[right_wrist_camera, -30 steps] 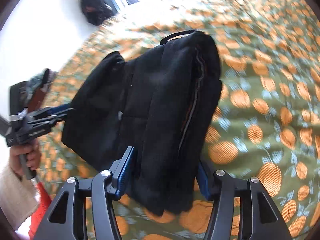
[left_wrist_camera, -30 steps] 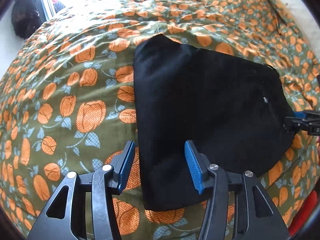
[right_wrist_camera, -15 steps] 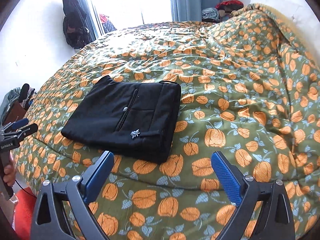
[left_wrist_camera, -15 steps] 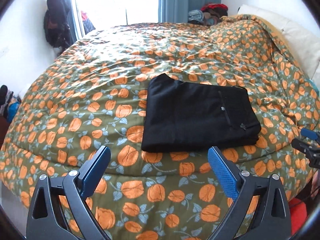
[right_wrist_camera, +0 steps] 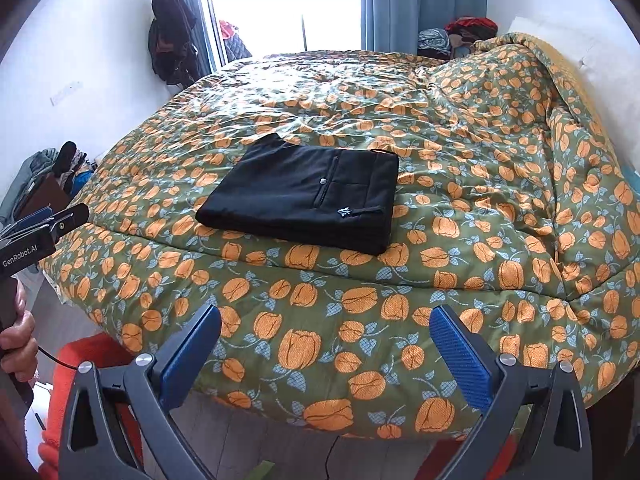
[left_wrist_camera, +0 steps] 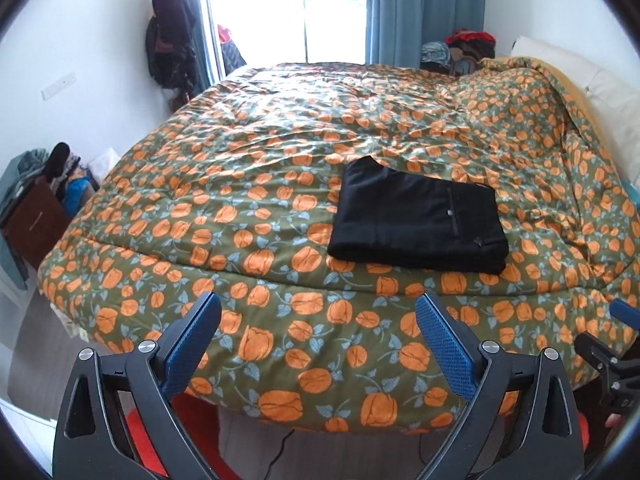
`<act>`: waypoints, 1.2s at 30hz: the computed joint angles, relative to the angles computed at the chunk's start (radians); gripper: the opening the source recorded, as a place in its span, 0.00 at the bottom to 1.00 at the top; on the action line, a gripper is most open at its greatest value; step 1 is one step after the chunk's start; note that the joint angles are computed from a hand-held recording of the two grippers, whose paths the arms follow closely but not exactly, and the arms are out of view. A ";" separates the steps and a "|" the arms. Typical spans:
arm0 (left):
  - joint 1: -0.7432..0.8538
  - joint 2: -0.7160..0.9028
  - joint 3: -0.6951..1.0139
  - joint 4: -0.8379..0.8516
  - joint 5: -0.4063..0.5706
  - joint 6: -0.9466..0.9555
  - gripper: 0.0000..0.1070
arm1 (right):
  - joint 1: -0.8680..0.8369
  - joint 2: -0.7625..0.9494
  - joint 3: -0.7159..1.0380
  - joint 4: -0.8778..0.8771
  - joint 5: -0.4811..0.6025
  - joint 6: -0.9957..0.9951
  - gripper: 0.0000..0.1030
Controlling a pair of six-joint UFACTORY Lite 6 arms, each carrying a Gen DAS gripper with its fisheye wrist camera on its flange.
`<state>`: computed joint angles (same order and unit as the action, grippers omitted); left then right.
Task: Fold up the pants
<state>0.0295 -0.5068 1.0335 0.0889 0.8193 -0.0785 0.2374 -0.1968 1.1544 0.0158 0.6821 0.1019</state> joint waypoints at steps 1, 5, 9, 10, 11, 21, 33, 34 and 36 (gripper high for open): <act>-0.005 -0.014 0.004 -0.008 0.034 0.019 0.92 | 0.012 -0.016 -0.004 -0.005 0.012 0.013 1.00; -0.109 -0.089 -0.018 0.108 0.108 -0.027 0.92 | 0.068 -0.070 -0.008 -0.052 0.058 0.080 1.00; -0.136 -0.147 -0.012 0.114 0.157 -0.008 0.92 | 0.122 -0.101 0.003 -0.095 0.117 0.136 1.00; -0.137 -0.149 -0.003 0.113 0.170 -0.006 0.92 | 0.132 -0.105 0.008 -0.098 0.133 0.141 1.00; -0.138 -0.151 0.005 0.109 0.182 -0.006 0.92 | 0.140 -0.108 0.013 -0.101 0.147 0.143 1.00; -0.141 -0.149 0.064 0.037 0.278 0.030 0.92 | 0.214 -0.138 0.071 -0.200 0.270 0.233 1.00; -0.269 -0.139 0.089 0.107 0.322 -0.071 0.92 | 0.221 -0.187 0.051 -0.222 0.307 0.296 1.00; -0.265 -0.138 0.089 0.102 0.321 -0.065 0.92 | 0.222 -0.185 0.057 -0.222 0.307 0.297 1.00; -0.267 -0.136 0.090 0.100 0.322 -0.061 0.92 | 0.233 -0.176 0.072 -0.231 0.313 0.301 1.00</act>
<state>-0.2379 -0.6433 1.1234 0.1885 1.1416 -0.1394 0.4705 -0.3724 1.2267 -0.2149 0.9955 0.4032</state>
